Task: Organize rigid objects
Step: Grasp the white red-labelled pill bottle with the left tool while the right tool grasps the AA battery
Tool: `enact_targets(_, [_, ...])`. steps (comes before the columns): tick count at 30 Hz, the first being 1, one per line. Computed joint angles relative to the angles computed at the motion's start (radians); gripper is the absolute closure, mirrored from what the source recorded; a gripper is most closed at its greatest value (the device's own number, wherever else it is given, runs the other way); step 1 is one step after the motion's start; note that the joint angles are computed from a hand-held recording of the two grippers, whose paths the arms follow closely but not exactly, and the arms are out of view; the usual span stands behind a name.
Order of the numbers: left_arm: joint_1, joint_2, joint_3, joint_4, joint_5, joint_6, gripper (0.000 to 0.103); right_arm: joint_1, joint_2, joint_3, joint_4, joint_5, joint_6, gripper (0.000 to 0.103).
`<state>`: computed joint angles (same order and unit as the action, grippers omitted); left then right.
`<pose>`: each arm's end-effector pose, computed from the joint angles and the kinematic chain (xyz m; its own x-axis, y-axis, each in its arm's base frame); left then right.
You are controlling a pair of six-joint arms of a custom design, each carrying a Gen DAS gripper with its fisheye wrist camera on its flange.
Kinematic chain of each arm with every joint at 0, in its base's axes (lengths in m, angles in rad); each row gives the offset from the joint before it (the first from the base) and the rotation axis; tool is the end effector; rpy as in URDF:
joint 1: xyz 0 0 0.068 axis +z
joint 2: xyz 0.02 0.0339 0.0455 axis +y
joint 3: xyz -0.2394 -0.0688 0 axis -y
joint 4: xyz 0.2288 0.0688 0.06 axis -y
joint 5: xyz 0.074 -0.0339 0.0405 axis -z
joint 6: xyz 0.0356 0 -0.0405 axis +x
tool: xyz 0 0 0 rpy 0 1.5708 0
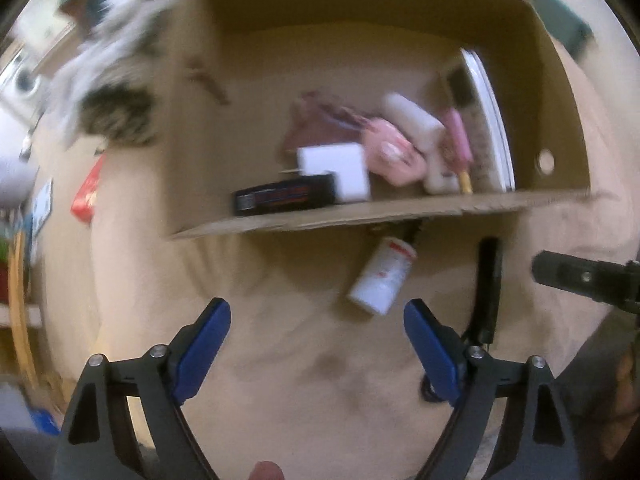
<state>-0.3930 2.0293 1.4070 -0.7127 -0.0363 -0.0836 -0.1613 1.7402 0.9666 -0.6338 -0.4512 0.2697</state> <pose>0.3445 -0.1414 0.1370 -0.9264 0.2937 -0.2357 0.2986 0.9543 0.0157 0.2820 -0.0302 0.1279 -0.9188 0.3924 -0.0422 0.3313 0.8249 0.4580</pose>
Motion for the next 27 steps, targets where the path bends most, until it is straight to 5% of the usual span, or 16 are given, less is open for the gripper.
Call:
enact_targets(5, [-0.057, 0.141, 0.137, -0.041, -0.005, 0.033, 0.025, 0.026, 0.049, 0.016, 0.007, 0.04, 0.022, 0.021])
enact_targets(10, [-0.07, 0.228, 0.213, -0.054, 0.011, 0.057, 0.067, 0.031, 0.062, 0.028, 0.01, 0.039, 0.029, 0.021])
enact_targets(13, [-0.063, 0.235, 0.222, -0.061, 0.018, 0.064, 0.077, 0.029, 0.067, 0.035, 0.015, 0.022, 0.034, 0.021])
enact_targets(19, [-0.024, 0.139, 0.096, -0.053, 0.035, 0.067, 0.079, 0.113, 0.088, 0.085, 0.02, 0.048, 0.03, 0.021])
enact_targets(27, [0.085, -0.037, 0.0, -0.108, 0.101, 0.081, 0.079, 0.32, 0.17, 0.171, 0.045, 0.266, -0.075, 0.021])
